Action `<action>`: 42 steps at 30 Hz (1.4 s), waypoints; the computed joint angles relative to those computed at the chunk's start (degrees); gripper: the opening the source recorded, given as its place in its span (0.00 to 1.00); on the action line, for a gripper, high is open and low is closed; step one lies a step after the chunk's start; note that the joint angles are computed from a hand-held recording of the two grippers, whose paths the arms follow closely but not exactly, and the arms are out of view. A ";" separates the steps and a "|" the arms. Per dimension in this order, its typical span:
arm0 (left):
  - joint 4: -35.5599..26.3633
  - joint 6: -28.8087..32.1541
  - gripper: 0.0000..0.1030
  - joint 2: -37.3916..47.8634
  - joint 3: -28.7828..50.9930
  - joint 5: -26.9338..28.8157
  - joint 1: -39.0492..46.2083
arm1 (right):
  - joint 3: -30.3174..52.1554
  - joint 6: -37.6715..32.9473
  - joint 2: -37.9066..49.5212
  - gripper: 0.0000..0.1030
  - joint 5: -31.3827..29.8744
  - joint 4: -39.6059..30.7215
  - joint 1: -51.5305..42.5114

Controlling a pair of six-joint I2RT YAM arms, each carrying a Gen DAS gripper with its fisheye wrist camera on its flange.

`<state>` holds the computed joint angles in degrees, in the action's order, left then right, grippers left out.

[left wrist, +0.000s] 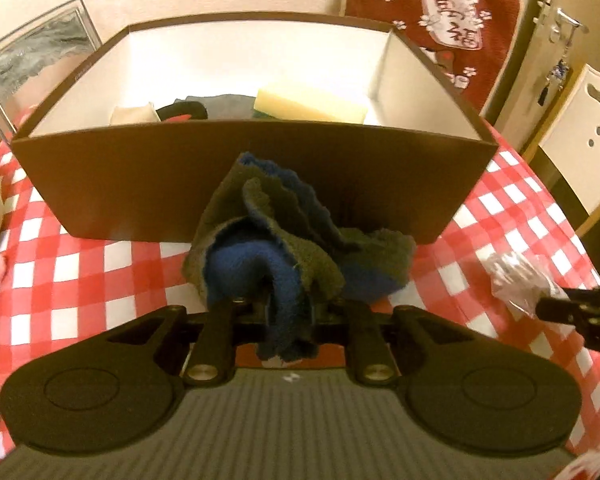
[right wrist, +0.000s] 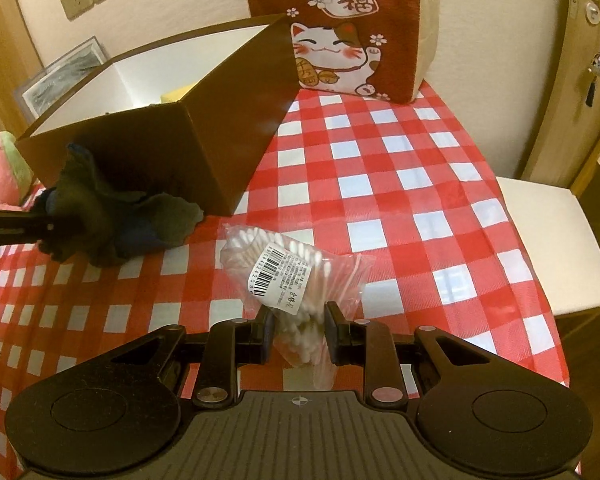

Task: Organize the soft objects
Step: 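Lift and carry the cloths over the box with the left gripper while the right carries the swab bag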

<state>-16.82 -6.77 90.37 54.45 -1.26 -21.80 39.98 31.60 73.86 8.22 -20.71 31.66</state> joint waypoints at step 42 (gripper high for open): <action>6.56 6.88 0.63 10.70 3.07 1.54 2.94 | 1.38 0.22 6.47 0.26 -4.53 5.16 -2.81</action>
<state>-10.26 0.11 101.07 57.52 0.27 -18.86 41.36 31.82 80.33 3.69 -15.55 28.84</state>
